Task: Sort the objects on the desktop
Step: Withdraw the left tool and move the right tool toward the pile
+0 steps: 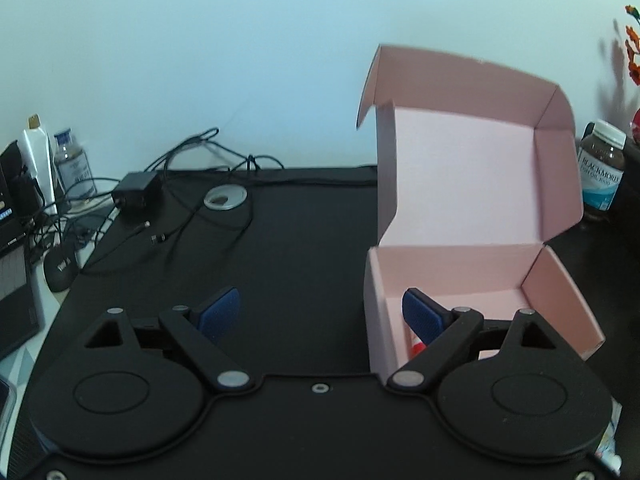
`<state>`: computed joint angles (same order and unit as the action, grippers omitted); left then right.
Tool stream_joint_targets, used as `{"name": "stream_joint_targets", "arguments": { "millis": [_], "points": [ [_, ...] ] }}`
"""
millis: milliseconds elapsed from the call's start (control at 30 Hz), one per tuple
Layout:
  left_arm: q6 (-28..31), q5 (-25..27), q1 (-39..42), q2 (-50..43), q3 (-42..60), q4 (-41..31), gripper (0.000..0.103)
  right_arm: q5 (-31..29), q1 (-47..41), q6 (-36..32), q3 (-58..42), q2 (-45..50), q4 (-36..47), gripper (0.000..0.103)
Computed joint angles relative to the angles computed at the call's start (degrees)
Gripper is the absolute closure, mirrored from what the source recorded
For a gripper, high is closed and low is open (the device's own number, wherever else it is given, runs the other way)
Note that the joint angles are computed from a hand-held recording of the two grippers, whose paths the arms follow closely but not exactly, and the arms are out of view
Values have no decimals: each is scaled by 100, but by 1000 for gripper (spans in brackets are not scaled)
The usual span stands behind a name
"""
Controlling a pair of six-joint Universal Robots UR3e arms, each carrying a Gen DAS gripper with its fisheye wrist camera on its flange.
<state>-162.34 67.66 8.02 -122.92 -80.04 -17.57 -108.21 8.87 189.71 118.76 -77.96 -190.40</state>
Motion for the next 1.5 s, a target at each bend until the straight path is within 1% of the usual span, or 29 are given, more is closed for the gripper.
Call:
{"name": "stream_joint_targets", "arguments": {
  "millis": [133, 267, 367, 500, 567, 633, 767, 1033, 1233, 1300, 1367, 1433, 1500],
  "points": [
    [122, 4, -25, -29, -132, 19, 13, 180, 28, -53, -938, 557, 612, 1],
    [203, -4, -46, -2, -343, 91, 13, 9, 73, -76, -1690, 945, 1480, 1],
    [227, 32, -101, 16, -474, 159, 13, -121, 44, -265, -1852, 1003, 1896, 1],
    [196, 33, -171, 99, -704, 310, 13, 113, -136, -346, -1657, 839, 1946, 1],
    [188, 37, -214, 148, -803, 373, 13, 44, -148, -428, -1682, 852, 1967, 1],
    [187, 74, -268, 195, -903, 468, 13, -50, -139, -506, -1677, 859, 1944, 1],
    [159, 184, -374, 242, -1025, 632, 13, 46, -239, -520, -1484, 752, 1827, 1],
    [85, 160, -452, 304, -1135, 672, 13, 45, -379, -621, -1214, 597, 1658, 1],
    [202, 93, -453, 419, -1311, 886, 13, -16, -464, -605, -1068, 508, 1592, 1],
    [190, 50, -400, 467, -1417, 1116, 13, -122, -406, -628, -999, 496, 1462, 1],
    [165, -14, -314, 488, -1556, 1477, 13, -97, -357, -730, -757, 425, 1040, 1],
    [181, 27, -237, 490, -1800, 2034, 13, 16, -314, -798, -446, 290, 573, 1],
    [172, 105, -149, 452, -2098, 2694, 9, 186, -276, -966, 1, 117, -8, 1]
  ]
}}
